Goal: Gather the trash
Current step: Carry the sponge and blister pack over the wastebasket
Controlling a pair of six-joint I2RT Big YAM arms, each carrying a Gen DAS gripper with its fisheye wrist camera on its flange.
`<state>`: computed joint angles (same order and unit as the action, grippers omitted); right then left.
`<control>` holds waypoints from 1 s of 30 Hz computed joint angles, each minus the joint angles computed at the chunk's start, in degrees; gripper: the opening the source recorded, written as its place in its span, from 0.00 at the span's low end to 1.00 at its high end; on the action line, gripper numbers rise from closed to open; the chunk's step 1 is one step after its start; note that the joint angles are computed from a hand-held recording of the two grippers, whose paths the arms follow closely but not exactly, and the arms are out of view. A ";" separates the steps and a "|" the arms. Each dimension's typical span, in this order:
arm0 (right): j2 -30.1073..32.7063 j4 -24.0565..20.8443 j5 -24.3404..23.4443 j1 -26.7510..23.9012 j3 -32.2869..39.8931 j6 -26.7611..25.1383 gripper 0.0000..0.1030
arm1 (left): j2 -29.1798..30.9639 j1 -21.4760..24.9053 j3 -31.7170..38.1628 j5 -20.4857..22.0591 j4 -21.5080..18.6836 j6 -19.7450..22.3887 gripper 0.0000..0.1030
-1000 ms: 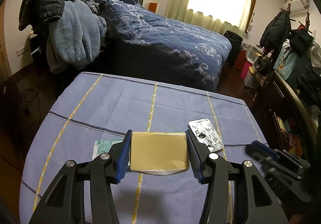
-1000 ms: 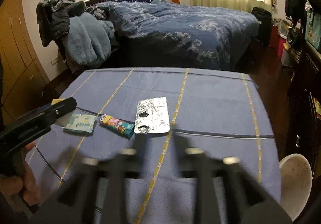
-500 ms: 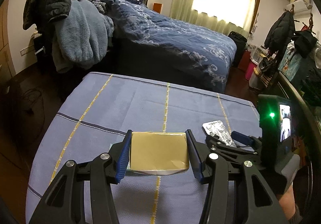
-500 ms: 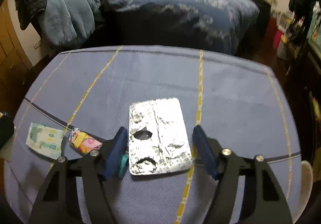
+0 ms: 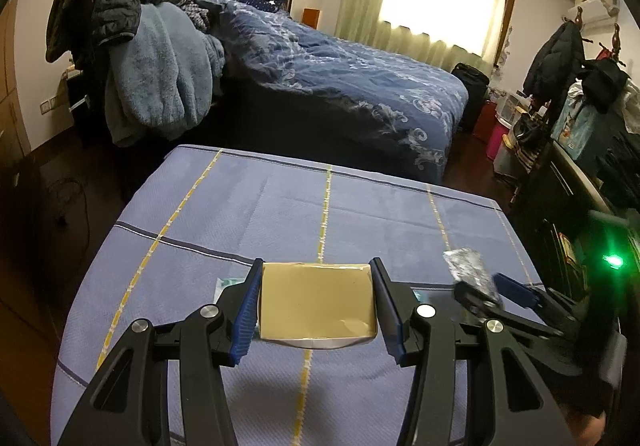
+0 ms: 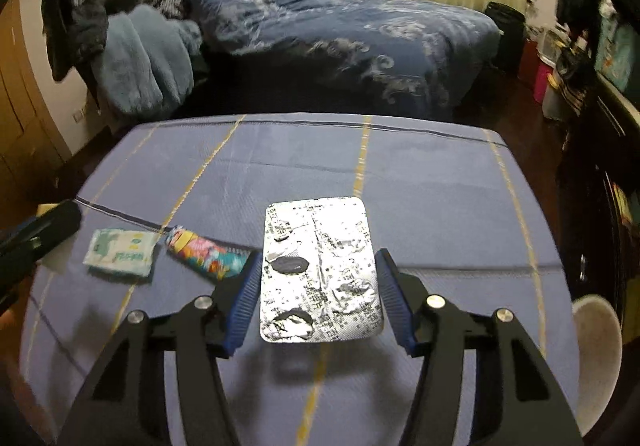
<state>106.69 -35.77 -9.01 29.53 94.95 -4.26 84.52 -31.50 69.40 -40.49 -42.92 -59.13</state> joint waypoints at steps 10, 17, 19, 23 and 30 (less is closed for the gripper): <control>-14.60 6.40 -7.16 -7.33 -18.03 3.18 0.56 | 3.19 -4.43 4.77 -2.30 -2.29 0.94 0.50; -21.80 10.81 -8.09 -11.30 -26.93 3.37 0.56 | 7.22 -7.40 10.20 -1.93 -0.79 5.31 0.50; -23.22 11.83 -8.54 -12.65 -28.67 3.68 0.56 | 8.87 -8.25 12.32 -1.87 -0.80 6.63 0.50; -25.06 13.26 -9.54 -16.29 -31.12 4.72 0.56 | 12.69 -9.28 17.19 -0.96 -0.72 9.88 0.50; -25.52 14.06 -11.22 -23.80 -32.41 6.22 0.56 | 20.23 -10.89 27.03 1.55 -0.54 15.80 0.50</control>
